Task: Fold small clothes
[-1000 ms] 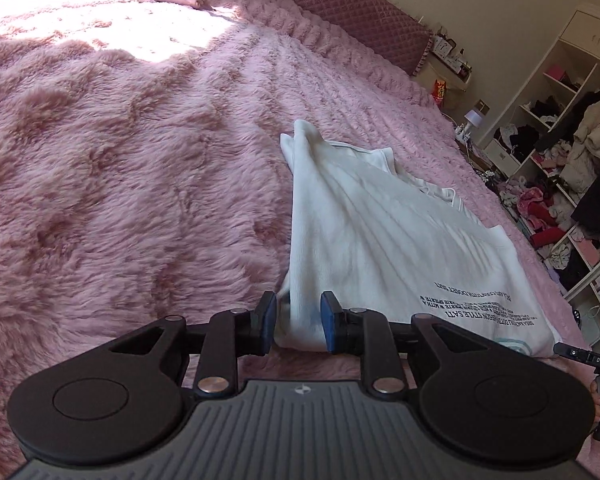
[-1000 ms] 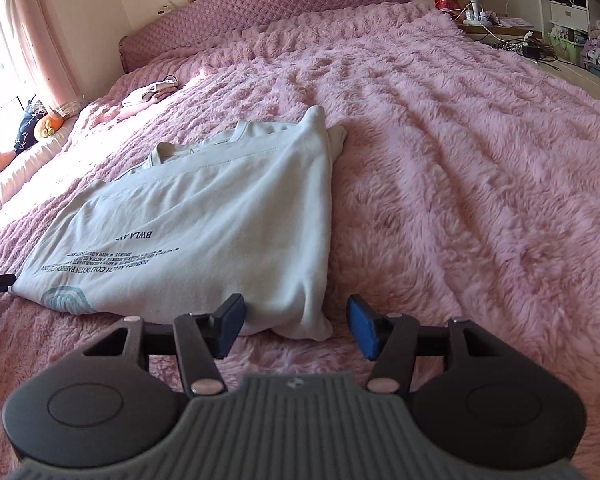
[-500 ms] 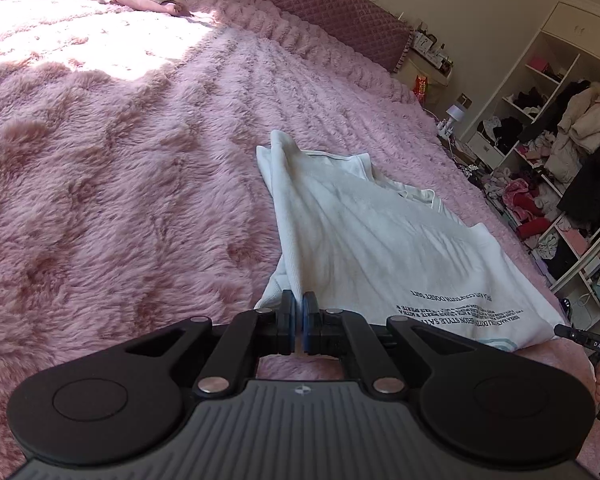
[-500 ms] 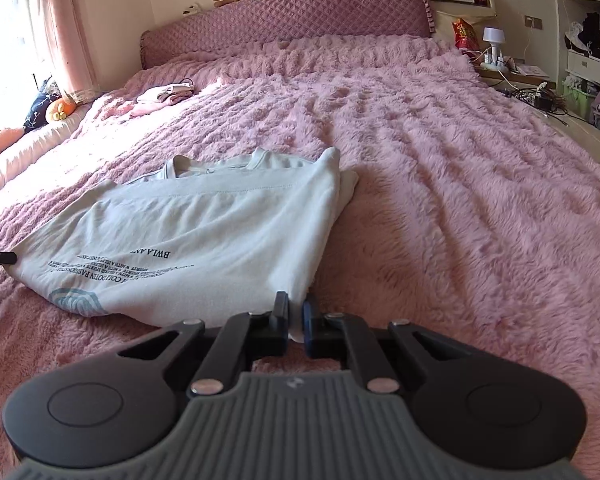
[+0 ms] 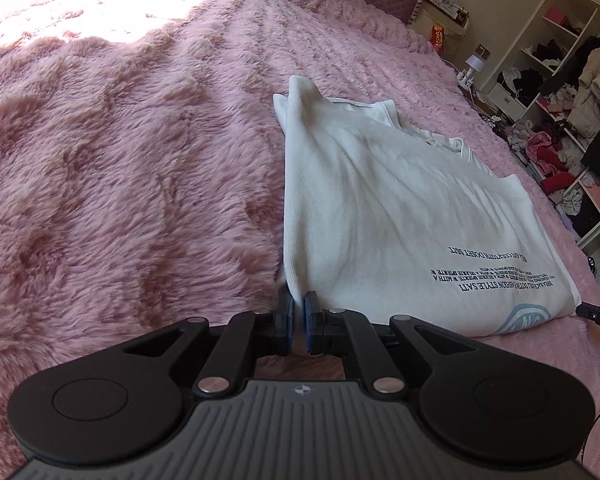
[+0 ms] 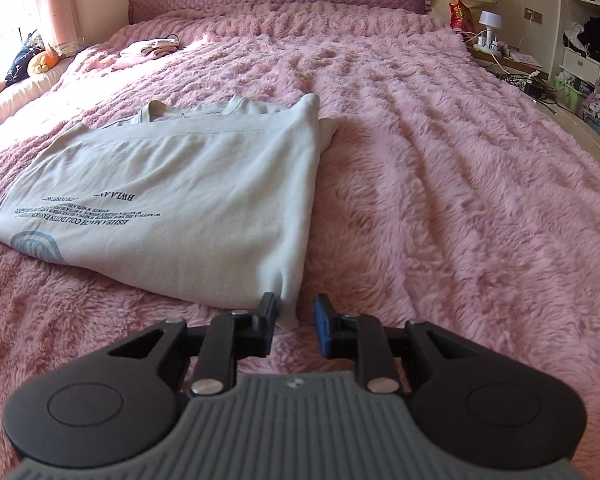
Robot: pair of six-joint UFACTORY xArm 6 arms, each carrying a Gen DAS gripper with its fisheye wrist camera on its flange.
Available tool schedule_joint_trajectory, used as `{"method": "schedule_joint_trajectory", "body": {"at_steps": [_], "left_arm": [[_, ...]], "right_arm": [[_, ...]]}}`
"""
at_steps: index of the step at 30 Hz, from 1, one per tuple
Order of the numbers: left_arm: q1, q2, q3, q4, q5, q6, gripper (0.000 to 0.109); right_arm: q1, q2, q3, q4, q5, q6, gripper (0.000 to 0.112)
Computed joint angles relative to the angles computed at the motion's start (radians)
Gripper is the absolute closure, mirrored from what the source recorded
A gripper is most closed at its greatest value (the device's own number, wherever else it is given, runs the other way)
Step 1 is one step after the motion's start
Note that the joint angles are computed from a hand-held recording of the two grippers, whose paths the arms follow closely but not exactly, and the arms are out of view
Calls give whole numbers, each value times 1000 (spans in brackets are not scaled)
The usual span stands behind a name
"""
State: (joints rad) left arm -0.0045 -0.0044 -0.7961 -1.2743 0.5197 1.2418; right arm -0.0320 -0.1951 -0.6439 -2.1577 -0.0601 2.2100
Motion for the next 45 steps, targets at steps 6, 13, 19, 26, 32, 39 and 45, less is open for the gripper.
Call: {"method": "schedule_joint_trajectory", "body": {"at_steps": [6, 13, 19, 26, 32, 39, 45], "left_arm": [[-48, -42, 24, 115, -90, -78, 96], [-78, -112, 62, 204, -135, -118, 88], [-81, -161, 75, 179, -126, -110, 85], [-83, -179, 75, 212, -125, -127, 84], [-61, -203, 69, 63, -94, -60, 80], [-108, -136, 48, 5, -66, 1, 73], [-97, -49, 30, -37, -47, 47, 73]], "right_arm": [[169, -113, 51, 187, 142, -95, 84], [391, 51, -160, 9, 126, 138, 79], [493, 199, -299, 90, 142, 126, 77], [560, 334, -432, 259, 151, -20, 70], [554, 401, -505, 378, 300, -191, 70], [475, 653, -805, 599, 468, -441, 71], [428, 939, -1197, 1040, 615, -934, 71]]}}
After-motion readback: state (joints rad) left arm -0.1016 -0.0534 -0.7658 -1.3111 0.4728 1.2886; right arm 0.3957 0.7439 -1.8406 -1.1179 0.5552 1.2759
